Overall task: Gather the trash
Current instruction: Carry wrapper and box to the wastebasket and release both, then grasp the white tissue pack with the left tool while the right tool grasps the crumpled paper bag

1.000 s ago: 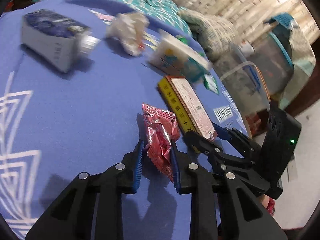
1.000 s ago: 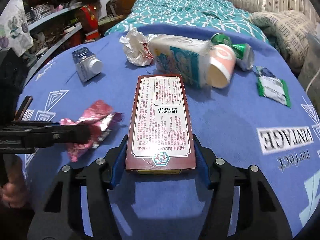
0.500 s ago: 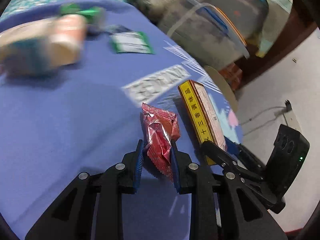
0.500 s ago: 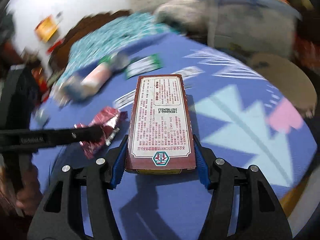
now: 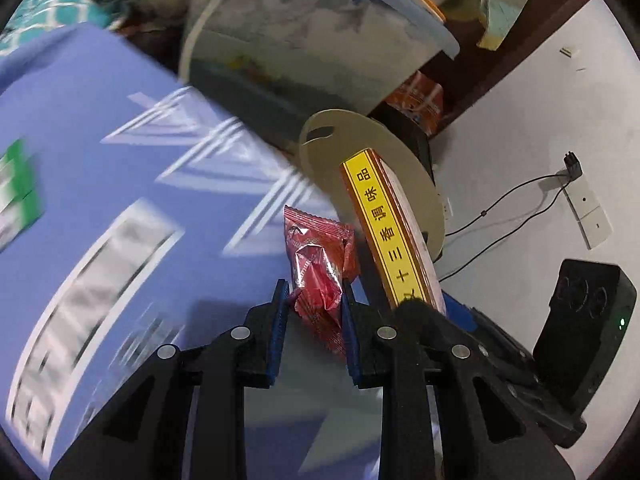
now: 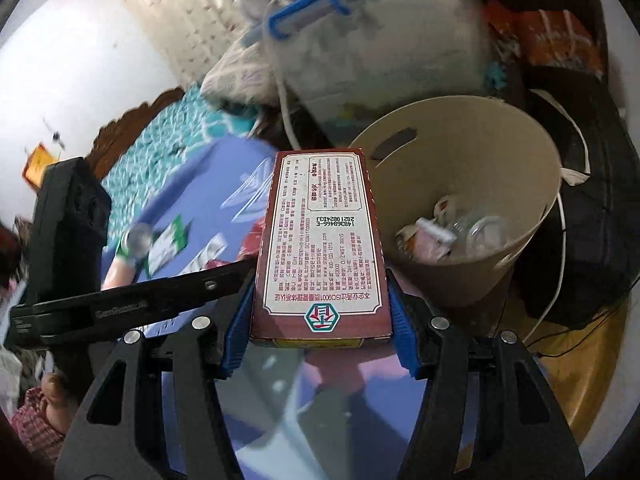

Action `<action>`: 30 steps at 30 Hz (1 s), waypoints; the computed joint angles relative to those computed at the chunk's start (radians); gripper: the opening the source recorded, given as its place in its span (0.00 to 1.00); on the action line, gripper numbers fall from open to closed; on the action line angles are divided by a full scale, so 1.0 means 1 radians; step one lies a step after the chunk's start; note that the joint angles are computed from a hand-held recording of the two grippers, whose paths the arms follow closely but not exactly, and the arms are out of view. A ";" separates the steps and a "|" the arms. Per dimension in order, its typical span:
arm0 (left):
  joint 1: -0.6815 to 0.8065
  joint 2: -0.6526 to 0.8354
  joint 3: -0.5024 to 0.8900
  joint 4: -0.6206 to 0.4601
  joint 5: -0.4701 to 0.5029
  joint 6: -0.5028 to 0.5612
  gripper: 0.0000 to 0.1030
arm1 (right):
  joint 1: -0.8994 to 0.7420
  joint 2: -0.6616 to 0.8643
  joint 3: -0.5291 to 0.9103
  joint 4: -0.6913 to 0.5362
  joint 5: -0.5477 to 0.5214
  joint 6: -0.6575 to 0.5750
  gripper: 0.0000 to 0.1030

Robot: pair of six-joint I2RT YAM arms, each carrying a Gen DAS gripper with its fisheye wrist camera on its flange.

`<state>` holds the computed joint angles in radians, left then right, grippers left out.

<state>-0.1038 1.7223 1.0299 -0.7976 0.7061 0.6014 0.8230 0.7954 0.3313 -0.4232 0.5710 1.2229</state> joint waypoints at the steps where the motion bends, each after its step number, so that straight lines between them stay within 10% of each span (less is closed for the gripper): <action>1: -0.046 0.012 0.014 0.027 -0.006 -0.044 0.23 | -0.041 -0.015 0.001 -0.010 -0.014 -0.019 0.59; 4: -0.152 0.026 0.035 0.124 -0.029 -0.162 0.28 | -0.211 -0.065 -0.014 -0.005 -0.086 -0.112 0.60; 9: -0.245 0.048 0.080 0.216 -0.045 -0.327 0.74 | -0.417 -0.193 -0.070 -0.033 -0.133 -0.164 0.87; 15: -0.183 -0.016 0.050 0.195 -0.024 -0.295 0.76 | -0.171 -0.297 -0.046 -0.230 0.102 0.053 0.83; 21: 0.101 -0.123 -0.005 -0.004 0.079 -0.018 0.76 | 0.037 -0.091 0.065 -0.160 0.221 0.123 0.66; 30: 0.736 0.085 0.186 -0.395 0.049 0.557 0.75 | 0.036 0.591 0.372 0.423 -0.199 -0.211 0.51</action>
<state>0.6322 1.8076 1.2156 -1.1924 0.7550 1.1587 0.8594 1.3866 0.7031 0.0001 0.3717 1.0119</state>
